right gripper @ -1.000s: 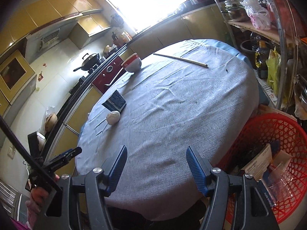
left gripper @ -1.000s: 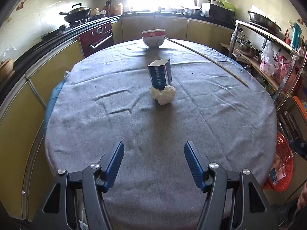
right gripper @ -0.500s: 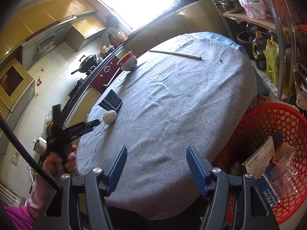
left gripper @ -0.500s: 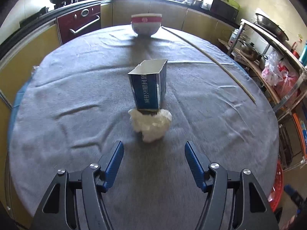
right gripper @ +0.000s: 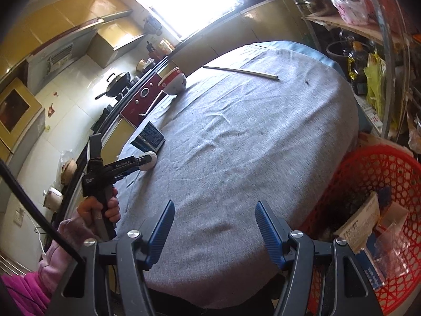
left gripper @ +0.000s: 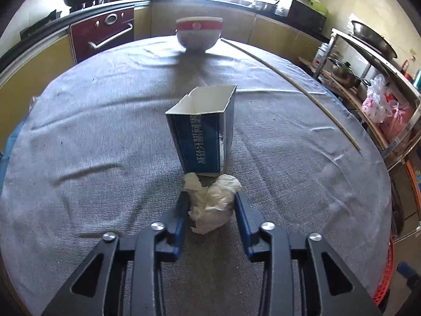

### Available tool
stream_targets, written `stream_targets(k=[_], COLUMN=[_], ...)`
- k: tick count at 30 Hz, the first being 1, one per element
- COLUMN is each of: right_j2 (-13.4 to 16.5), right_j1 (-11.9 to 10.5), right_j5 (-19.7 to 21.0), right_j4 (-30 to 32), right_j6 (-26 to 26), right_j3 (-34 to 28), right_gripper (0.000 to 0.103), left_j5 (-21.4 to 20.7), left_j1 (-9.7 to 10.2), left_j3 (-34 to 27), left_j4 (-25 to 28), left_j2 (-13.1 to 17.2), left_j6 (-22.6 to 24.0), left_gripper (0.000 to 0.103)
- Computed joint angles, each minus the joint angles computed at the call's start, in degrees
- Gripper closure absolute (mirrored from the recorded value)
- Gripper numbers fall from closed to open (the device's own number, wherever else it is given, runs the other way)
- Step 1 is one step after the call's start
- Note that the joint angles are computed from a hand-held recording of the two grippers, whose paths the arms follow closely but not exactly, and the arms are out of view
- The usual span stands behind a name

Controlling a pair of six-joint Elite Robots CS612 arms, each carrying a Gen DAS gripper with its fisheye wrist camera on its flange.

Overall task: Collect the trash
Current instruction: 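Grasp the crumpled white tissue with the left tool and lift it, then grasp the blue-and-white carton with the right tool while the left tool holds the tissue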

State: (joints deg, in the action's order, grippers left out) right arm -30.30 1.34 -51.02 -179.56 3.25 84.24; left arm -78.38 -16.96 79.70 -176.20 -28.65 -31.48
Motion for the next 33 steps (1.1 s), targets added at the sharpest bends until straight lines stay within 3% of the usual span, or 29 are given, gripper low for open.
stream_targets(k=[6,11,15,20,23,28,33], right_j2=[0.32,1.81,3.87,7.45,10.19,14.94,19.02], right_j1=[2.45,6.34,9.49,13.30,15.37,18.66,20.26], right_j5=[-2.49,-5.47,-7.32,-10.35,-13.71,-23.48,-32.76], right_j4=[2.41,7.89,11.13,14.27,16.34,19.70,21.65], right_j6=[-3.32,-7.13,-6.40,-3.46,-1.37,1.38,5.58], right_j3=[-3.71,-10.05,-15.71,-24.20,-29.83,-38.37,-45.05], right_gripper=[0.035,0.035,0.035,0.032,0.031,0.031,0.031], left_j5=[1.38,5.52,9.14,10.71,10.10,8.62,8.00], left_j1=[-0.28,-0.82,-1.20,-1.19,-0.98,-0.73,-0.68], left_j3=[5.46,12.16,17.43,21.42,22.16,23.22,23.64], left_j4=[-4.31,-7.25,-8.96,-9.56,-9.48,-11.18,-12.45], left_j2=[-2.60,-5.80,-8.35,-10.14,-10.45,-10.61,-10.69], left_j6=[-0.01,-0.95,-3.36,-6.09,-7.00,-8.02,-8.45], left_gripper=[0.070,0.070,0.070,0.070,0.070,0.070,0.070])
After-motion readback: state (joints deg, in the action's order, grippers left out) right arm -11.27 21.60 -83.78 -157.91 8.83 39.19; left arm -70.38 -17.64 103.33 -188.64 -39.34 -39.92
